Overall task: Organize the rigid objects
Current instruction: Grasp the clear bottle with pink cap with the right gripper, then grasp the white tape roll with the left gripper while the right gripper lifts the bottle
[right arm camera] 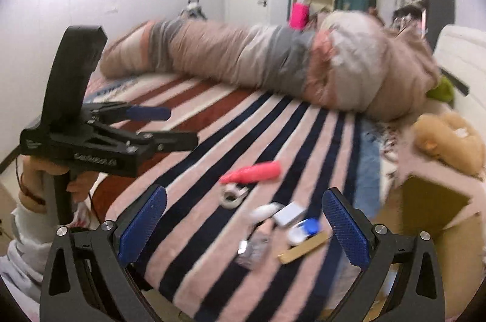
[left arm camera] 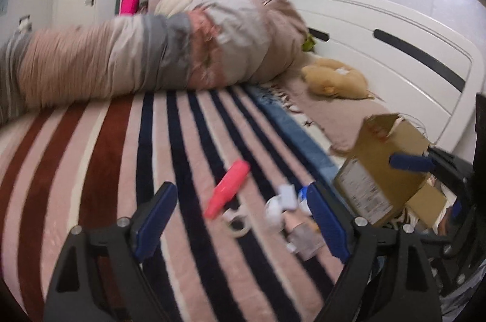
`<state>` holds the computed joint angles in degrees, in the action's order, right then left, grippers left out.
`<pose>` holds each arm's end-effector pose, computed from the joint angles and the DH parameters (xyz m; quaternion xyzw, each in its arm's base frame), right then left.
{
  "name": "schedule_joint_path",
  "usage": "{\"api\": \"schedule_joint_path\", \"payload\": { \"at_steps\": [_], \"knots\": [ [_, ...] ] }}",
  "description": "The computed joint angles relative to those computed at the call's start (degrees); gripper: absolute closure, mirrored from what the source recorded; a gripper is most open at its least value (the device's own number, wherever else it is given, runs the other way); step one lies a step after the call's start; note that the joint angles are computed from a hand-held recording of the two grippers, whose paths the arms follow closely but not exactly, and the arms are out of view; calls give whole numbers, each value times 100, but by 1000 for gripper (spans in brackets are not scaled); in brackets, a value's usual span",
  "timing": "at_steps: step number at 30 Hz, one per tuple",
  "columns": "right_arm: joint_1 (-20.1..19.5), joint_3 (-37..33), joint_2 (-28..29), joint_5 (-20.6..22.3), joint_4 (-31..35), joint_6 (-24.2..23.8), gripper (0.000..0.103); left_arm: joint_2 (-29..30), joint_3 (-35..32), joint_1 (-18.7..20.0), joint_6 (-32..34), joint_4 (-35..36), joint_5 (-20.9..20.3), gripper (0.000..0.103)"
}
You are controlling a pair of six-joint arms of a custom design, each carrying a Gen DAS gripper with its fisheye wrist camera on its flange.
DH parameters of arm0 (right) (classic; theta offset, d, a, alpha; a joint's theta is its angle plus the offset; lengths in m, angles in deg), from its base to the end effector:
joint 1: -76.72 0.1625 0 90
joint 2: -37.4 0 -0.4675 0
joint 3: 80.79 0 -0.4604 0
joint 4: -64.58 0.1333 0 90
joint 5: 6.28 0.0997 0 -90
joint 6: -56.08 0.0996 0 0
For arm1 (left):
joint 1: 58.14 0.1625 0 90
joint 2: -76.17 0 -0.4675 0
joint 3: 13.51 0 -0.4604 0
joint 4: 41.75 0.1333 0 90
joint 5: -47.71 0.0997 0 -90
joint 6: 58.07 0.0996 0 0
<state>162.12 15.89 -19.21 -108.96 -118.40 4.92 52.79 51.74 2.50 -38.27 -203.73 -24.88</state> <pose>0.0512 -0.7538 0.2774 0.3065 -0.8368 0.3451 0.2944 -0.3020 -0.8695 0.0085 0.3613 0.8844 -0.2680 0.1242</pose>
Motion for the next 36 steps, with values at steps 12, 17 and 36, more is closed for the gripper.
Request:
{"api": "schedule_joint_path", "payload": {
  "at_steps": [12,17,36],
  "knots": [
    [-733,-747,730,-256,1084,1788,63,683,-587,292,21,597,147,18],
    [-781,-881,817,-288,1251,1894,75,1133,-1226,345,-36,1317,205,34],
    [-853,-301,636,-492,602,1780,80,1220,-1148,313,-80,876,524,65]
  ]
}}
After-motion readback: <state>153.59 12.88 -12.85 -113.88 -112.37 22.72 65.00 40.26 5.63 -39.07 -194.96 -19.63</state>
